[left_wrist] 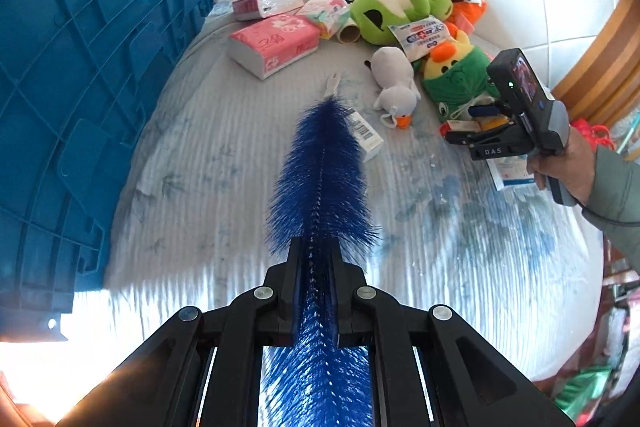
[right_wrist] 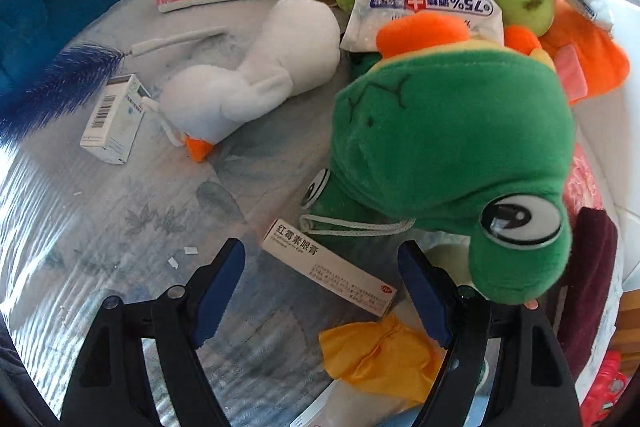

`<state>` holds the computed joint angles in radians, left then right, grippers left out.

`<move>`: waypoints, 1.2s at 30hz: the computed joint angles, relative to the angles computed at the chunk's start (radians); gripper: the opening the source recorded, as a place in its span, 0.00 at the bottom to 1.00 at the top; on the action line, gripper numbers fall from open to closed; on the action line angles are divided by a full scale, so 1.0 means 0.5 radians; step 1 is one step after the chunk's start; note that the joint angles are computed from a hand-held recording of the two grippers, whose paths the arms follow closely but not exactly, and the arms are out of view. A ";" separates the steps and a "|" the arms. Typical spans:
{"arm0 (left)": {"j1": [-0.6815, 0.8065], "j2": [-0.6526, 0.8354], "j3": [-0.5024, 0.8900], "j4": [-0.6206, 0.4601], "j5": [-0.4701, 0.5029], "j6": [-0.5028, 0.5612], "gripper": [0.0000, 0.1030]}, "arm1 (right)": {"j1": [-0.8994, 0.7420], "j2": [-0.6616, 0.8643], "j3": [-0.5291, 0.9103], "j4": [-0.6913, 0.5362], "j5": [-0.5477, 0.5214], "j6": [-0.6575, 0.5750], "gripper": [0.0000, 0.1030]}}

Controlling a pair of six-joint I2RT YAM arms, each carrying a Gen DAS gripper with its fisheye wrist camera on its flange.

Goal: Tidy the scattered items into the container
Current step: 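Grasp the white medicine box with the right gripper while the left gripper holds the brush, then carry the blue brush and white medicine box in both grippers over the crate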

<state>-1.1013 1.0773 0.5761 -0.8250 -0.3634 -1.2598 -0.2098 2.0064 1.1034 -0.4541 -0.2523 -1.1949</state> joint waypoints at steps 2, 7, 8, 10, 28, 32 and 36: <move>0.012 0.006 -0.005 0.015 -0.003 0.000 0.09 | -0.031 0.057 0.024 0.010 0.022 -0.050 0.76; 0.043 0.031 -0.030 0.100 -0.010 -0.004 0.09 | -0.115 0.165 0.196 -0.149 -0.034 -0.023 0.70; 0.050 0.042 -0.035 0.119 -0.002 0.001 0.09 | -0.123 0.176 0.226 -0.192 -0.048 -0.026 0.65; 0.063 0.068 -0.027 0.138 0.006 0.014 0.09 | -0.130 0.185 0.268 -0.254 -0.062 -0.034 0.31; 0.083 0.101 0.155 0.092 -0.050 0.128 0.09 | -0.387 -0.121 0.094 -0.684 -0.210 -0.121 0.19; 0.041 0.048 0.190 0.013 -0.101 0.085 0.09 | -0.574 -0.315 -0.011 -0.831 -0.288 -0.147 0.19; -0.002 0.009 0.275 -0.113 -0.173 0.063 0.05 | -0.699 -0.559 -0.065 -1.050 -0.354 -0.228 0.19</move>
<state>-1.1023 1.0817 0.7138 -0.8817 -0.4498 -1.2284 -0.5596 1.7270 1.0708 -0.9788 -0.4292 -1.3089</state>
